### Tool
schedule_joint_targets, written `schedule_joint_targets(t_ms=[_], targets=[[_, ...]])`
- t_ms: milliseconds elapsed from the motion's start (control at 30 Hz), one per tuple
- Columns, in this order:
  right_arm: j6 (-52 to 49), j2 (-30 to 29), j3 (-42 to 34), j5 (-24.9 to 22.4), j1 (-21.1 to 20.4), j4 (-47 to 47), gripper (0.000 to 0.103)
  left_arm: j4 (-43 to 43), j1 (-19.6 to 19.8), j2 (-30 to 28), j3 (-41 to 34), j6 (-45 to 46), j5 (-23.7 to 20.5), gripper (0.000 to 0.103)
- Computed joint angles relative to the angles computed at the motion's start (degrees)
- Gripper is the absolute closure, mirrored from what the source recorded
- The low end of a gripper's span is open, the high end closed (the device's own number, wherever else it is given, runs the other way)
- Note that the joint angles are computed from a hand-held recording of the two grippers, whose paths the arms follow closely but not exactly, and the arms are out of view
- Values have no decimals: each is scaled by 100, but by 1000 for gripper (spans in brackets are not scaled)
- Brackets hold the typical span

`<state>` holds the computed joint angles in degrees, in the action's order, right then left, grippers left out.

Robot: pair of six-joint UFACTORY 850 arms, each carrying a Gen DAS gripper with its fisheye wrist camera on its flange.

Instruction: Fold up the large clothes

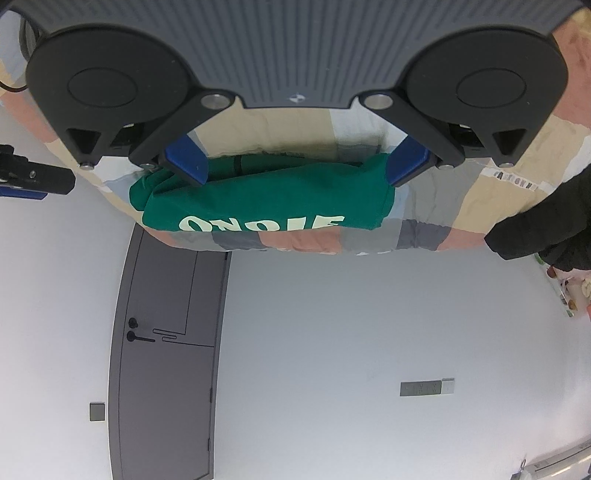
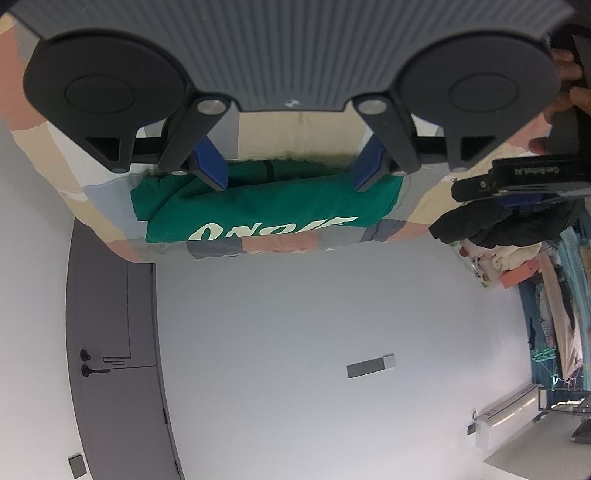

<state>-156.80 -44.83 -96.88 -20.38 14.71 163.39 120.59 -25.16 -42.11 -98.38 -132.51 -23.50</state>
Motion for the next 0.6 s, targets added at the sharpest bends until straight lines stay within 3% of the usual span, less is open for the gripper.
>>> schedule_joint_targets(t_ms=[600], targets=[[-362, 89, 124, 106, 31, 202, 27, 93, -54, 133, 174, -343, -185, 0]])
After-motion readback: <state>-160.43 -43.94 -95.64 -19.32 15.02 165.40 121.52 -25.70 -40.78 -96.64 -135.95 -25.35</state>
